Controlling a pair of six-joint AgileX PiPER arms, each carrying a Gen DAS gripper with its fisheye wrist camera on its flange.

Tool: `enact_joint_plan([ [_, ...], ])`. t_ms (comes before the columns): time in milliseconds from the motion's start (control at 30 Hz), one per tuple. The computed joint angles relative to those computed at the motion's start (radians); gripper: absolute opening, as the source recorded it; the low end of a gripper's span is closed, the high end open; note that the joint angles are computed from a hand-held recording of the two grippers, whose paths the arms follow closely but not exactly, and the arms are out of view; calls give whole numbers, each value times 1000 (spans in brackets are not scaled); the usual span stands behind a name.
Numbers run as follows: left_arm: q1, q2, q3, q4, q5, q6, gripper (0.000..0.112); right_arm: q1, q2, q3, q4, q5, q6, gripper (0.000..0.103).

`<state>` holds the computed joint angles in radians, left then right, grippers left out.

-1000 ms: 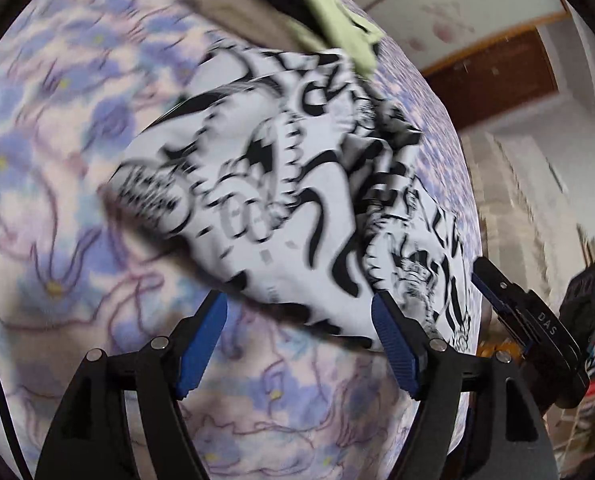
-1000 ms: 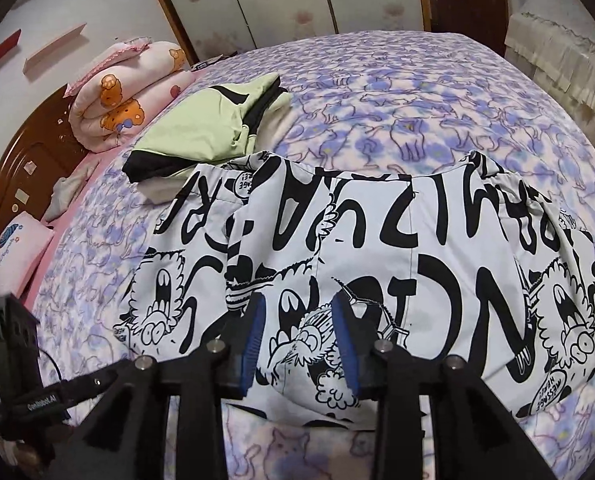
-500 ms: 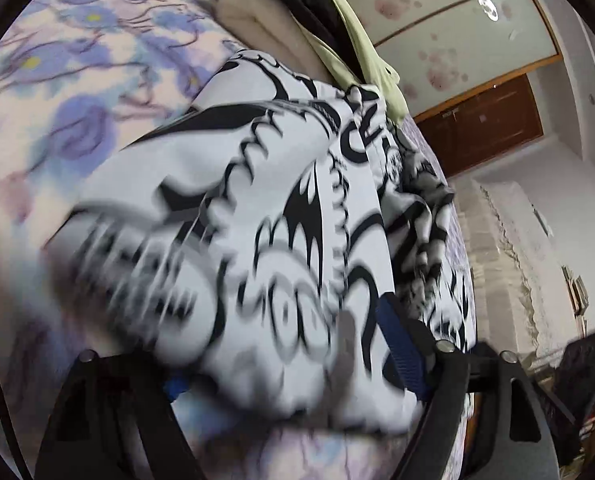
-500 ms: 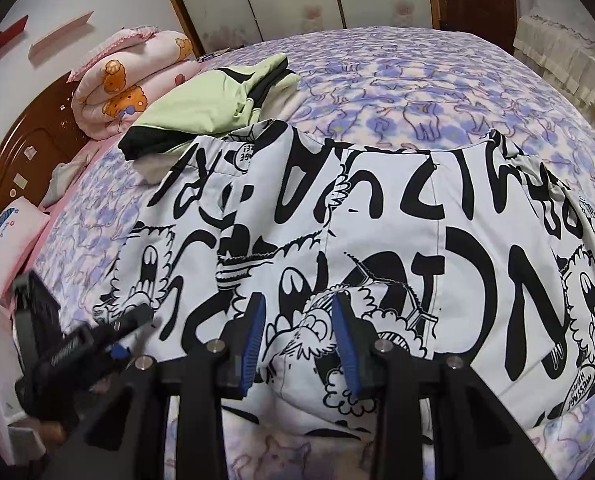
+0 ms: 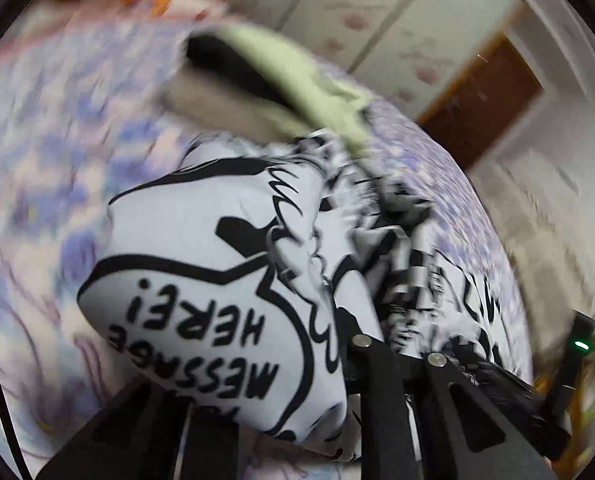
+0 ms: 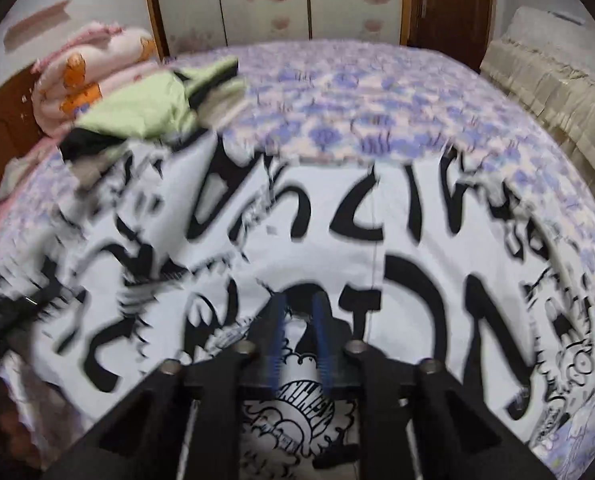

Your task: Fold large clothes

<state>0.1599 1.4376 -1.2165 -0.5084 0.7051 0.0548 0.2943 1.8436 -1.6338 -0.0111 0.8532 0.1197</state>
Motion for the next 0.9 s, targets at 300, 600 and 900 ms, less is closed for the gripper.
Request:
enact_joint_plan([
  [300, -372, 33, -307, 264, 20, -65, 12, -137, 9, 73, 355, -14, -229, 10],
  [600, -685, 282, -692, 389, 99, -4, 12, -582, -164, 167, 696, 212, -367, 10],
  [900, -895, 711, -1126, 365, 298, 5, 13, -932, -183, 181, 519, 261, -346, 10],
])
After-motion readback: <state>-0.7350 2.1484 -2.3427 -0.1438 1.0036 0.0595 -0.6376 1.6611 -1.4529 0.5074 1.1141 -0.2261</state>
